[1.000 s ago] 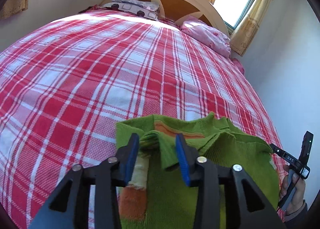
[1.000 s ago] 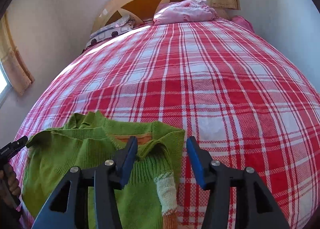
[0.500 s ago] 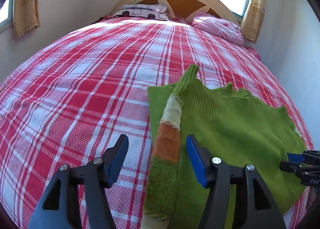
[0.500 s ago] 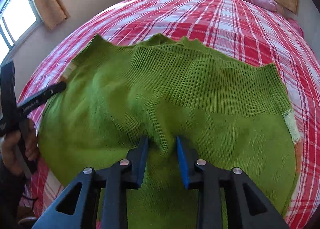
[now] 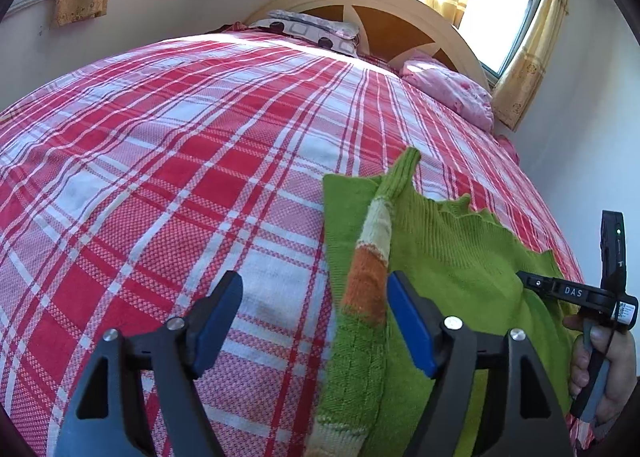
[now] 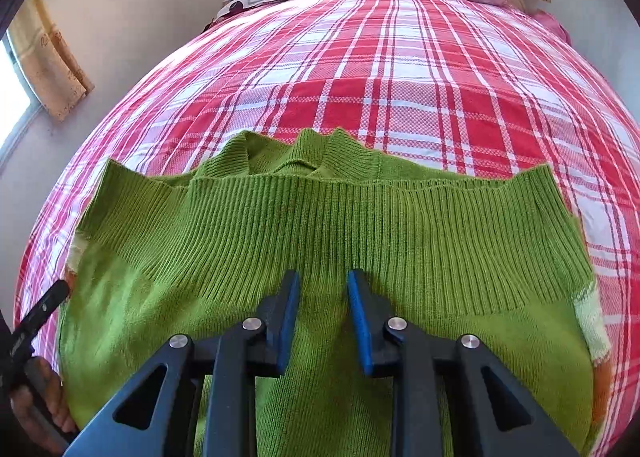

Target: Fold small clothes

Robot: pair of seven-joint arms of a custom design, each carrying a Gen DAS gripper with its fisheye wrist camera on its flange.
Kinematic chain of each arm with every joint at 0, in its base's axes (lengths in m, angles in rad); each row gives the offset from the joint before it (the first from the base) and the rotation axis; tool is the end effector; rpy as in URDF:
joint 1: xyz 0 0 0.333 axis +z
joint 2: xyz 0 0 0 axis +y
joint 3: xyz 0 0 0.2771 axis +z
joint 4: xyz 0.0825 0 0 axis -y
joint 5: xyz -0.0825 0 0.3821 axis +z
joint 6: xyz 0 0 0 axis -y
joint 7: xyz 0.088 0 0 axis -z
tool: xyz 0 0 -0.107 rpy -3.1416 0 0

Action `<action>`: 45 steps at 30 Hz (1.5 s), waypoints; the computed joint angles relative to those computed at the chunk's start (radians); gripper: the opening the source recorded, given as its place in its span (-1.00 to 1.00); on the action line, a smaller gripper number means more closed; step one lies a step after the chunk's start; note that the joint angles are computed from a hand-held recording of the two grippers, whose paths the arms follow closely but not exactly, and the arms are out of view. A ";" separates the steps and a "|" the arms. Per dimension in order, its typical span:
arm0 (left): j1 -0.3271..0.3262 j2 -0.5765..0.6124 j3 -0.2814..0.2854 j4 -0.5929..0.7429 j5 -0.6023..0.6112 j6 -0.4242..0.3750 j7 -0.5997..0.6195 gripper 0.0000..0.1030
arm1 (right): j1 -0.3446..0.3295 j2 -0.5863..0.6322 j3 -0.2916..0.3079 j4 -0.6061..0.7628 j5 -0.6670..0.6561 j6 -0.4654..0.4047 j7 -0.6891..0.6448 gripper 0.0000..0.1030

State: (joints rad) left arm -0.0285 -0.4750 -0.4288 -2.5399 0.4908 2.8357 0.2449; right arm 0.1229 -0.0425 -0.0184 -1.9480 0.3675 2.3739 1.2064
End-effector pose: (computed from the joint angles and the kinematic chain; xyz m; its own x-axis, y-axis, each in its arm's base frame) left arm 0.4031 -0.2321 0.4634 0.2640 -0.9082 0.3248 -0.6189 -0.4178 -0.6652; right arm 0.5821 0.0649 0.5107 0.3016 -0.9376 -0.1731 -0.8469 -0.1800 -0.5004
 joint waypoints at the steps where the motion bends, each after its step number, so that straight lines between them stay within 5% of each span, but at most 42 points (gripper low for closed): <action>1: -0.003 -0.002 0.009 -0.007 -0.009 0.009 -0.004 0.50 | -0.001 -0.019 0.000 -0.013 -0.008 0.000 -0.009 -0.47; 4: -0.012 0.010 0.021 0.003 -0.029 -0.021 0.012 0.50 | -0.005 -0.102 -0.018 -0.089 0.035 0.056 -0.047 -0.42; 7: -0.021 0.028 0.023 0.025 -0.032 -0.064 0.025 0.50 | -0.006 -0.191 -0.060 -0.155 0.096 0.021 -0.139 -0.37; 11: -0.022 0.030 0.022 0.031 -0.009 -0.080 0.010 0.50 | -0.061 -0.286 -0.052 -0.288 -0.072 0.043 -0.099 -0.36; 15: -0.028 0.056 0.017 0.071 0.022 -0.138 0.017 0.51 | -0.045 -0.335 -0.112 -0.351 -0.004 0.065 -0.168 -0.36; 22: -0.013 0.083 -0.012 0.164 0.188 -0.359 -0.016 0.67 | -0.035 -0.372 -0.108 -0.398 -0.042 0.097 -0.191 -0.28; 26: -0.070 0.097 0.069 0.138 0.124 -0.327 0.004 0.67 | -0.025 -0.403 -0.152 -0.424 0.048 0.086 -0.221 -0.27; 33: -0.086 0.073 0.062 0.118 0.147 -0.310 -0.002 0.68 | -0.042 -0.450 -0.118 -0.487 -0.037 0.142 -0.245 -0.25; 37: -0.091 0.064 0.070 0.113 0.126 -0.317 -0.004 0.68 | -0.068 -0.481 -0.066 -0.491 -0.109 0.152 -0.135 -0.21; 45: -0.083 -0.013 0.055 0.036 0.123 -0.258 -0.041 0.72 | 0.111 -0.502 -0.071 -0.498 -0.018 0.143 -0.213 -0.07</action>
